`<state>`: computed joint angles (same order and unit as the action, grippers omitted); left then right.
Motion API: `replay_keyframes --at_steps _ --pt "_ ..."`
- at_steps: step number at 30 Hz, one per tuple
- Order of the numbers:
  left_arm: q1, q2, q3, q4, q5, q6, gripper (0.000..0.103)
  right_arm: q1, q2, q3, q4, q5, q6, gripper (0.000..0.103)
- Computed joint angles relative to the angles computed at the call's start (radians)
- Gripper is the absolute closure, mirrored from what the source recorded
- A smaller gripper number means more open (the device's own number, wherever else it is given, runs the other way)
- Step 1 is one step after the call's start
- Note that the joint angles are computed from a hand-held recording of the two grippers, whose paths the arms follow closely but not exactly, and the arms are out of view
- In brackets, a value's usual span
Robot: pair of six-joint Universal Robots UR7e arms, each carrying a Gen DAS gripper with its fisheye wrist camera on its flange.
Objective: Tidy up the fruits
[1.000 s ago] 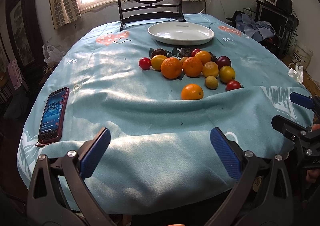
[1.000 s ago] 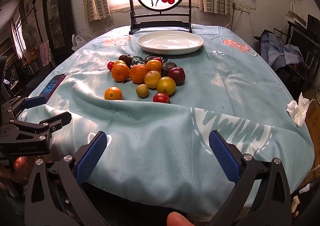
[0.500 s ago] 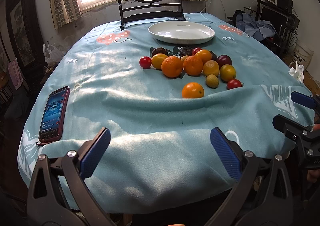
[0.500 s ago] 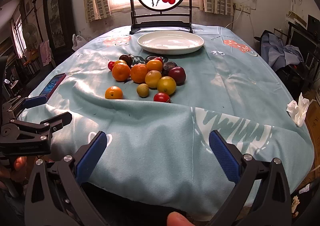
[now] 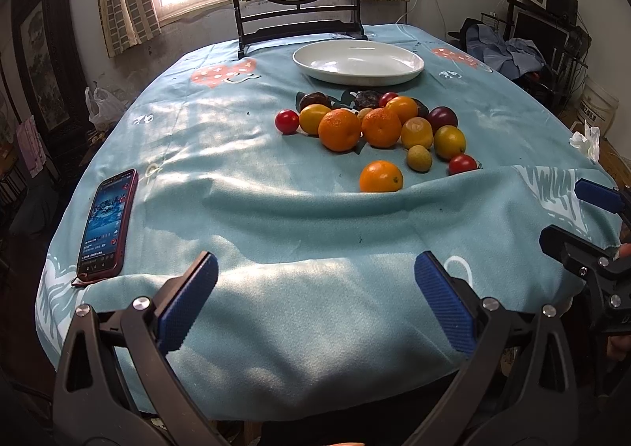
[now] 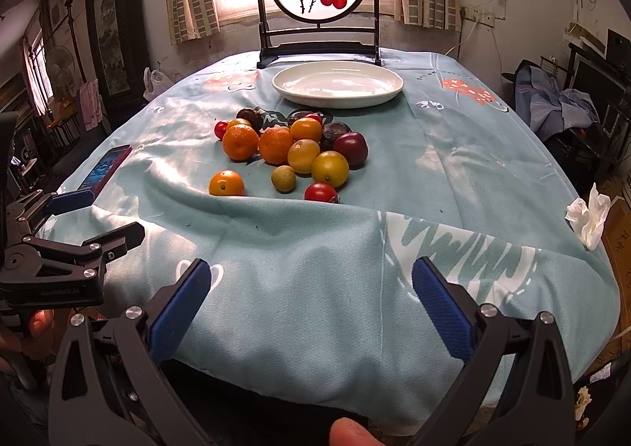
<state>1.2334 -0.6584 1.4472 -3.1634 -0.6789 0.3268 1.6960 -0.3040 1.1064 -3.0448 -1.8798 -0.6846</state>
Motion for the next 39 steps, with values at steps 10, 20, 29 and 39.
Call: replay_keyframes --at_steps 10,20,29,39 --pt "0.000 0.000 0.001 -0.002 0.000 0.001 0.002 0.002 -0.006 0.014 -0.010 0.011 0.000 0.001" --pt "0.005 -0.002 0.013 0.012 -0.007 -0.010 0.002 -0.005 -0.019 0.027 0.007 0.088 -0.015 0.001" --pt "0.034 -0.010 -0.004 0.063 -0.079 -0.040 0.002 -0.028 -0.006 0.017 -0.012 0.219 0.025 0.001" --pt "0.089 -0.035 -0.045 0.070 -0.203 -0.083 0.002 -0.017 0.170 -0.374 0.249 0.117 0.096 0.029"
